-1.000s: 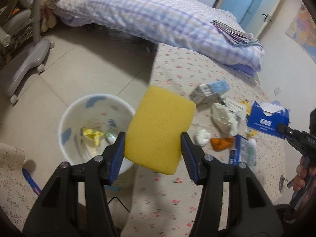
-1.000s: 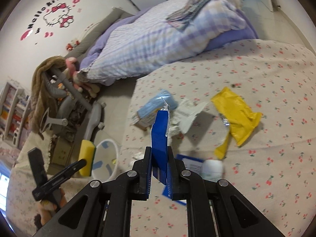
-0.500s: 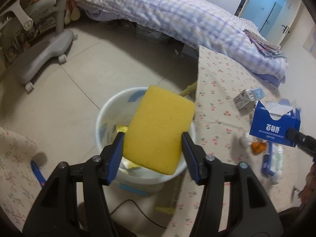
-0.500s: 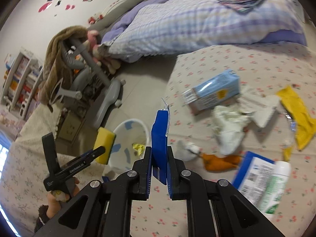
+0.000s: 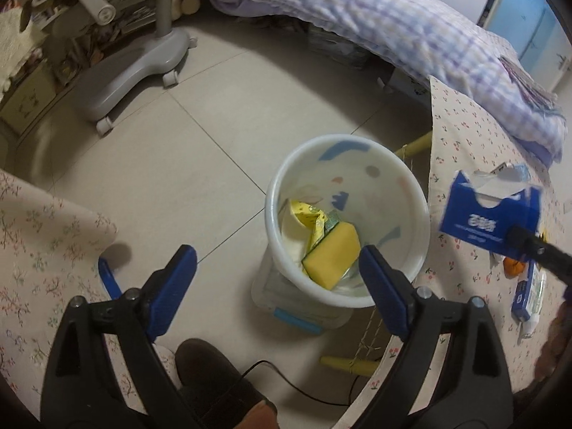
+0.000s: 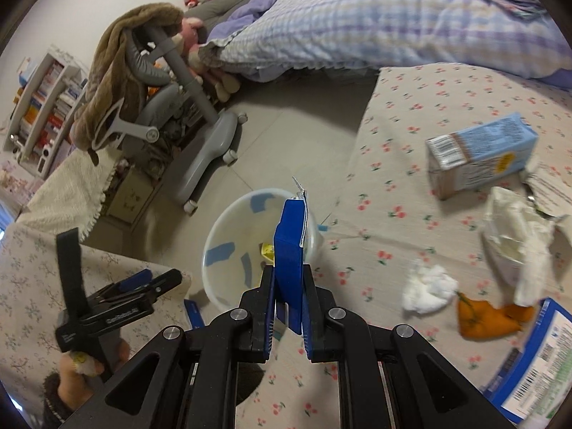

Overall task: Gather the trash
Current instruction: 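Drop the sponge into the wastebasket with the left tool while the right tool drops the tissue box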

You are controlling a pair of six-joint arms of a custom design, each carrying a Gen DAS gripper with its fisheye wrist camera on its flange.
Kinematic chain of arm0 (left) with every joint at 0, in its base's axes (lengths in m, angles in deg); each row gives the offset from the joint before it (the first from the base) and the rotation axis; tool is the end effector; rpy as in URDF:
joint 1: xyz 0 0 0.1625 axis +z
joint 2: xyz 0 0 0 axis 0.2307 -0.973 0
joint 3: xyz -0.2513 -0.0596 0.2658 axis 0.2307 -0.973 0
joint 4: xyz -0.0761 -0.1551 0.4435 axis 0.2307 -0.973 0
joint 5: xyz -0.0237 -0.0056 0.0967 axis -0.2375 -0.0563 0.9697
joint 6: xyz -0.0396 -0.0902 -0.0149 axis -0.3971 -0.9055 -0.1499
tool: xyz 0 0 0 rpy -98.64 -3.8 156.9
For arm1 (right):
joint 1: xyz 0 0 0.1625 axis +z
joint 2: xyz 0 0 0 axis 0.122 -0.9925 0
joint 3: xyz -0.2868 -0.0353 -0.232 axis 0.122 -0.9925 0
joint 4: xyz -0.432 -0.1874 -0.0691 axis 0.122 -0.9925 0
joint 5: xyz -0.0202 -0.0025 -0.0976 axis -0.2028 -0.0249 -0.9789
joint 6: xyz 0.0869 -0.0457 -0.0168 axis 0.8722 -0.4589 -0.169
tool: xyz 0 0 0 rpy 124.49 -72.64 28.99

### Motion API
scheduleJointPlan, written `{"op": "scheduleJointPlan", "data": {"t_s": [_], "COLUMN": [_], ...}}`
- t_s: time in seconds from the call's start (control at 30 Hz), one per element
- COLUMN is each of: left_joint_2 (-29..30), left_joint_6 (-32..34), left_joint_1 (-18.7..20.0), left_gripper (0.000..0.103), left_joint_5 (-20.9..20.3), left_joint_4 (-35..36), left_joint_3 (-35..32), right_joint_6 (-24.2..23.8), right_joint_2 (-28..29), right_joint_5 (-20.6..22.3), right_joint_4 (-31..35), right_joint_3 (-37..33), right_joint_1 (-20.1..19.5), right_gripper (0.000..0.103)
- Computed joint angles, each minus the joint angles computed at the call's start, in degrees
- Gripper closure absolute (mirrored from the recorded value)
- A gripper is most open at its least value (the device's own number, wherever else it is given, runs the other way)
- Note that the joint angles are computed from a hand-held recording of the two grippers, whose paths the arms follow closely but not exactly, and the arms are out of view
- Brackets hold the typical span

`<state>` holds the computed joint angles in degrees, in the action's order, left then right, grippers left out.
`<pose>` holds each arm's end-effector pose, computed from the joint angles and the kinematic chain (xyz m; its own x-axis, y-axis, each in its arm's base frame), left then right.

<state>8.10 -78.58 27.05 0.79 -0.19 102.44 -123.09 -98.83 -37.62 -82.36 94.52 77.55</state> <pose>-0.4091 -0.6274 0.0248 -0.6235 -0.5811 -0.5230 -0.0867 0.7162 -0.6925 0.0553 -0.7623 0.3650 -0.8124 -0.5658 0.1410 -0.5784 0.8125 -0.0724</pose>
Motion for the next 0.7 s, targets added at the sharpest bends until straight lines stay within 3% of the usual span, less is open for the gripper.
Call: {"op": "scheduleJointPlan", "data": {"t_s": [0.33, 0.5, 0.57, 0.7], "left_joint_2": [-0.1, -0.2, -0.4, 0.0], "left_joint_6": [1.1, 2.2, 2.6, 4.3], "left_joint_1": [-0.3, -0.4, -0.5, -0.8], "left_gripper": [0.011, 0.011, 0.011, 0.011], "left_joint_5": [-0.4, -0.8, -0.8, -1.1], "left_joint_4": [-1.5, -2.6, -3.4, -4.8], "left_joint_3": [0.2, 0.4, 0.7, 0.4], "right_joint_6": [-2.6, -3.1, -2.9, -3.0], "right_joint_2": [2.1, 1.6, 0.9, -0.5], "right_joint_5": [-1.1, -3.1, -3.4, -3.9], "right_joint_4": [-1.0, -2.6, -4.0, -5.9], "right_joint_3": [0.7, 0.9, 1.4, 1.7], "right_joint_1": [0.5, 1.0, 1.0, 0.9], "right_gripper": [0.085, 0.066, 0.040, 0.034]}}
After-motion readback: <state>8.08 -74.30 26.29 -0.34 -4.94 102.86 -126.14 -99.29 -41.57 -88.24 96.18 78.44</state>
